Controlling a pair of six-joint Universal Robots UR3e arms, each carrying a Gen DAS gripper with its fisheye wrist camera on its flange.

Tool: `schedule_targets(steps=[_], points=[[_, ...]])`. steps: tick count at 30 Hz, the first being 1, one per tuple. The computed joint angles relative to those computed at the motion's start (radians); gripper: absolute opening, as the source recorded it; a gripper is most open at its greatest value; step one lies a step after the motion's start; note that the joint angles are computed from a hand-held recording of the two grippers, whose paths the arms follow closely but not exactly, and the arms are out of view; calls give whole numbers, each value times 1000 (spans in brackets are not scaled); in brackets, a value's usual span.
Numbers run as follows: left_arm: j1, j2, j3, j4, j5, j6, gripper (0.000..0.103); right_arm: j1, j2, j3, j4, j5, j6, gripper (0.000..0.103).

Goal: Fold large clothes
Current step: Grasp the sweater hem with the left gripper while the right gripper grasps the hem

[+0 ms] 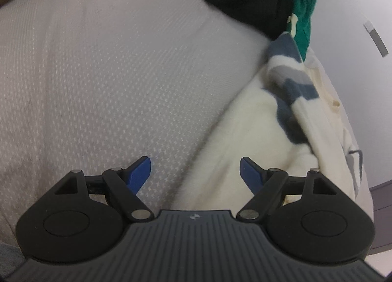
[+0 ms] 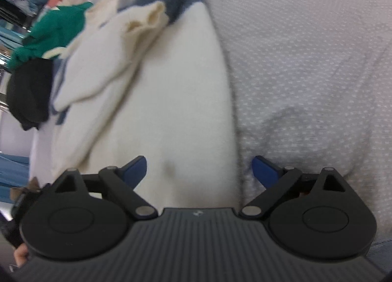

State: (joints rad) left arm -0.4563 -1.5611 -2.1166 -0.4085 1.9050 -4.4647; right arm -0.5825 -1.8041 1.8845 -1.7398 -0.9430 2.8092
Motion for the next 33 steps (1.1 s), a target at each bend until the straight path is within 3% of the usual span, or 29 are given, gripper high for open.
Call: schedule_targets(steps=[3, 6, 9, 12, 14, 16, 17, 19, 23, 26, 29, 33], points=[[3, -16, 18, -16, -20, 17, 83, -29, -24, 10, 42, 54, -59, 95], [10, -33, 39, -33, -53, 45, 83, 10, -1, -6, 25, 16, -57, 95], [13, -46, 52, -37, -95, 71, 82, 50, 57, -38, 12, -22, -24, 82], [11, -66, 87, -69, -140, 124, 80, 81, 88, -54, 9, -43, -23, 78], [-2, -78, 137, -141, -143, 156, 61, 108, 85, -54, -14, -71, -16, 50], [-4, -65, 154, -190, -146, 155, 25, 110, 72, -60, 3, -67, -34, 27], [8, -48, 132, -168, -164, 150, 14, 94, 59, -68, 34, -47, -52, 22], [33, 22, 43, -72, -209, 124, 10, 45, 17, -74, 101, 1, -102, 19], [12, 174, -32, -9, -182, 96, 9, -106, -59, -143, 359, 180, -292, 17], [-68, 236, 15, -40, -85, 86, 8, -211, -95, -239, 587, 275, -473, 16], [-155, 266, 60, -46, 3, 48, 8, -308, -77, -381, 878, 335, -661, 15], [-304, 315, 88, -42, 142, -4, 8, -462, -26, -608, 1316, 341, -955, 15]])
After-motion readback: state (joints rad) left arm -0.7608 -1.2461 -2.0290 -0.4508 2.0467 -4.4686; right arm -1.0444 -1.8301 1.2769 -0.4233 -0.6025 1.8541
